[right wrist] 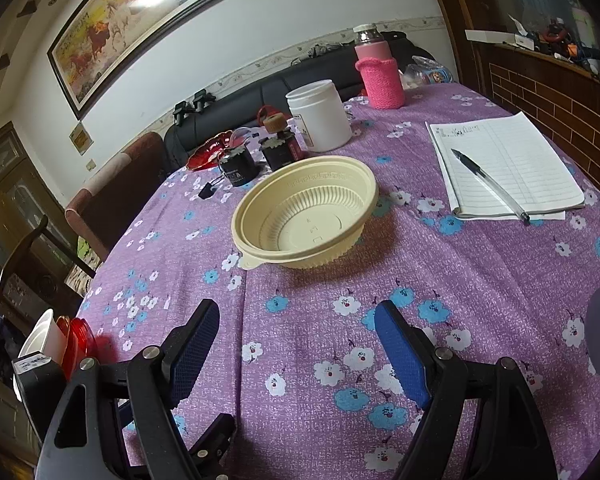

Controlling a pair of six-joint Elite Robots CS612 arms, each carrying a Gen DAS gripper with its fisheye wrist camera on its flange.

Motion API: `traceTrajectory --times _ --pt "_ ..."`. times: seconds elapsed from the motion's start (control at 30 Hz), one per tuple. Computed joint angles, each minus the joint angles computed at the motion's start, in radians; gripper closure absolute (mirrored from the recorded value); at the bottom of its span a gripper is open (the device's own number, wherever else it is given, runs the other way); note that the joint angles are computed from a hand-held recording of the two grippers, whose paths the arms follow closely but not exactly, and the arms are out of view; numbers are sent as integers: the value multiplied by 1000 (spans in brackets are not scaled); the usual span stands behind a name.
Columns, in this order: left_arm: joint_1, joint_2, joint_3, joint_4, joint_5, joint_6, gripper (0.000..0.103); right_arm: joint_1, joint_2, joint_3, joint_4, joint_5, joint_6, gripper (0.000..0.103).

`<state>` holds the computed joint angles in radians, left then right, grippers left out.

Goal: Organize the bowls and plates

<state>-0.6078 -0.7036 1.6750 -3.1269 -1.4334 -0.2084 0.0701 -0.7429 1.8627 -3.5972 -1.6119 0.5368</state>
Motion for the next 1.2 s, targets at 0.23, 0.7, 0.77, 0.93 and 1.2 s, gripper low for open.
traceTrajectory --times 0.23,0.7,0.77,0.93,1.2 --pt "-1 0 -1 1 2 -2 0 4 5 -8 7 -33 -17 19" --pt "23 -121 112 -224 -24 68 0 20 4 -7 -32 -125 -43 19" --pt "32 -131 95 -243 -18 82 0 6 -16 0 -28 -90 -31 19" --pt "67 -118 -4 -156 -90 17 0 -25 -52 -32 56 -72 -46 19" --pt "75 -28 -199 75 -154 -54 0 -59 17 -107 82 -67 83 19"
